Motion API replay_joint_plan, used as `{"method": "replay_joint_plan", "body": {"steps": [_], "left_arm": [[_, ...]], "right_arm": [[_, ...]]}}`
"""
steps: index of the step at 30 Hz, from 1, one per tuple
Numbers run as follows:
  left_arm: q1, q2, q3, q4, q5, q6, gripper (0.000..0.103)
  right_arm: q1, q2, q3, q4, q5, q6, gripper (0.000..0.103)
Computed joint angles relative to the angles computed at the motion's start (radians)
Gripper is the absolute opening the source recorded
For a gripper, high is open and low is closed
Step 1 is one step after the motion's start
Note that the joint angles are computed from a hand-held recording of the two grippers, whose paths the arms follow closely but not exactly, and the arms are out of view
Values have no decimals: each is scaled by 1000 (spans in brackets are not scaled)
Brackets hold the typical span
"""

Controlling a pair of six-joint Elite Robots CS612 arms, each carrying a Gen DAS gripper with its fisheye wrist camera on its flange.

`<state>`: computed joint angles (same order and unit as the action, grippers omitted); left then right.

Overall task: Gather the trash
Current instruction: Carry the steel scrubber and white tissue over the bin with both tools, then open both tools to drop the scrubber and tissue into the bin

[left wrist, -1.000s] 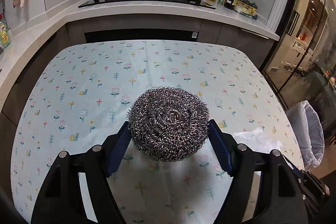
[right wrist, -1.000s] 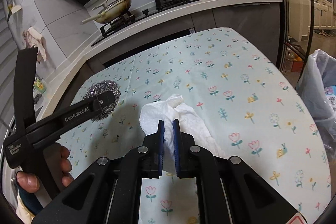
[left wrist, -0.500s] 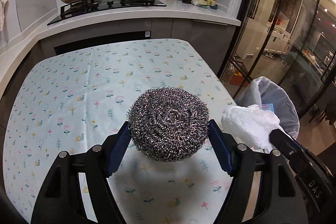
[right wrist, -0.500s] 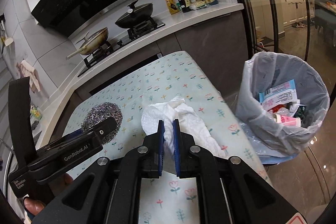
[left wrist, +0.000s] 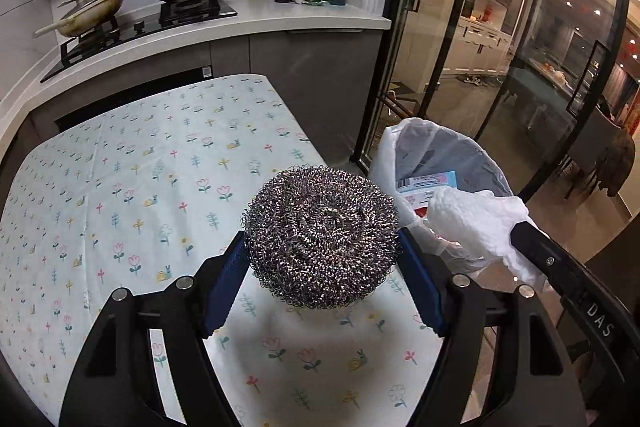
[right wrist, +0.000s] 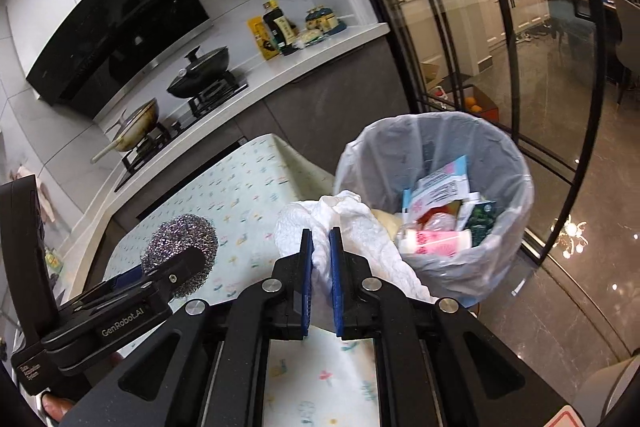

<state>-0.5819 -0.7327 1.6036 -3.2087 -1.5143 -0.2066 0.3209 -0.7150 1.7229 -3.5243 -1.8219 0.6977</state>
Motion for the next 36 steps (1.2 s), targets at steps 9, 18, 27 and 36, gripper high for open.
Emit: {"method": "replay_joint_plan", "body": {"steps": [9, 18, 27, 36], "left_arm": [[-33, 15, -34, 37, -20, 25, 70], [-57, 46, -91, 76, -27, 50, 70], [-63, 111, -214, 170, -78, 77, 70], [-65, 171, -316, 254, -105, 77, 75]], "right_arm": [[-33, -20, 59, -42, -12, 5, 8], [-66, -19, 64, -45, -14, -19, 8], [-106, 6, 28, 0, 6, -25, 8], [-137, 42, -25, 70, 45, -2, 10]]}}
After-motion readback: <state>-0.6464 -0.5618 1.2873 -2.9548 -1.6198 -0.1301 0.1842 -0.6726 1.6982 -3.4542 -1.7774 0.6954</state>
